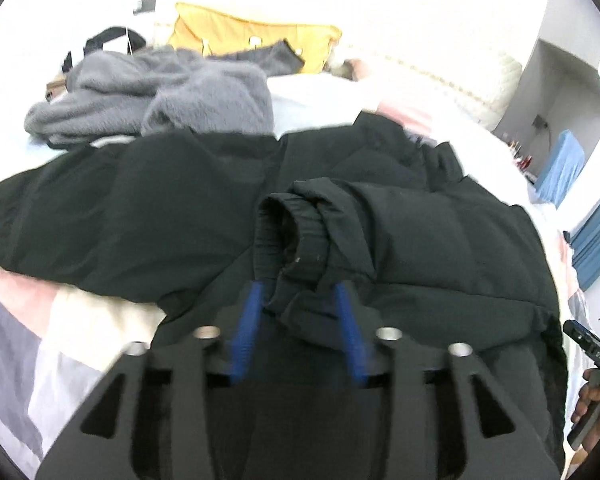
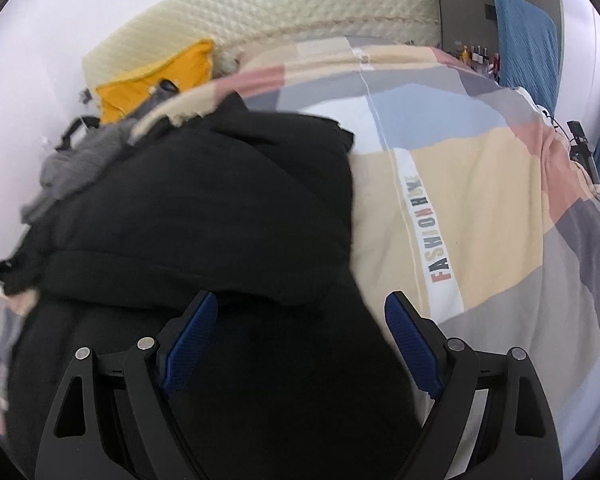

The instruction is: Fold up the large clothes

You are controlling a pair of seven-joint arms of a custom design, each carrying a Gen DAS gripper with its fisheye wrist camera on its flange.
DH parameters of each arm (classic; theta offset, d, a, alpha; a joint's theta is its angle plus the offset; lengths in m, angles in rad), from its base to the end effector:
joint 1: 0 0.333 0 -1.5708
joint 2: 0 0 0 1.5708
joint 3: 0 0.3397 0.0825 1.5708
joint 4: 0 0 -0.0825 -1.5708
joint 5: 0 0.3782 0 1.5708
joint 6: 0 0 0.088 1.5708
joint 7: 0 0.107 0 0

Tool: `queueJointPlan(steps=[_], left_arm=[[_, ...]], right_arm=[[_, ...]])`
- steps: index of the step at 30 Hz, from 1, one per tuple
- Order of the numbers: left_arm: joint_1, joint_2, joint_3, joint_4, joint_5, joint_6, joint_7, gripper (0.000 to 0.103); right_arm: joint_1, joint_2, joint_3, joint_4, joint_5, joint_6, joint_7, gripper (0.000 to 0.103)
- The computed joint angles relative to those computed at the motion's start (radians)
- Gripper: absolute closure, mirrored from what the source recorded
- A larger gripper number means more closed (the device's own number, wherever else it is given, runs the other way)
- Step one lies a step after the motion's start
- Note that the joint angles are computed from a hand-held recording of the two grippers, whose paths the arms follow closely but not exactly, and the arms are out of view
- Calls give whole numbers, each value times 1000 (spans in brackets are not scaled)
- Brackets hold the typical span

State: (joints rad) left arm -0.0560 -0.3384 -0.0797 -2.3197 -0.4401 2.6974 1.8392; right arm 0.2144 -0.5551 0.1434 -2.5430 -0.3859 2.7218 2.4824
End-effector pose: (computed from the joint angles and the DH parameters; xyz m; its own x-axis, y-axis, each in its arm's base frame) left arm 0.4772 -0.0552 0.5795 -0.1548 -0.9680 0.1977 -0.7485 -0.0157 -0.6630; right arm 0.3742 0.1638 0.5608 -0.1638 -0.9652 -0.2040 -0.6860 0.2601 -0.6795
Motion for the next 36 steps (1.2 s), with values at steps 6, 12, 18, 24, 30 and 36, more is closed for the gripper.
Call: queueJointPlan(steps=[6, 12, 18, 24, 30, 36], left_arm=[[-31, -116, -13, -80, -10, 49, 9, 51], [-79, -204, -18, -148, -10, 66, 25, 51], [-109, -306, -15, -230, -2, 89, 31, 51], [-89, -381, -5, -300, 1, 93, -8, 51], [-38, -399, 5, -297, 28, 41, -63, 51], [30, -363, 70, -182, 41, -66, -91, 51]], right_arm=[[-35, -93, 107, 25, -78, -7, 86, 17], [46, -213, 148, -35, -70, 11, 157, 17], [44, -316, 246, -31, -140, -97, 191, 17], [90, -382, 292, -57, -174, -143, 233, 17], [106, -433, 328, -84, -226, -113, 282, 17], [121, -436, 270, -135, -187, -65, 319, 17]])
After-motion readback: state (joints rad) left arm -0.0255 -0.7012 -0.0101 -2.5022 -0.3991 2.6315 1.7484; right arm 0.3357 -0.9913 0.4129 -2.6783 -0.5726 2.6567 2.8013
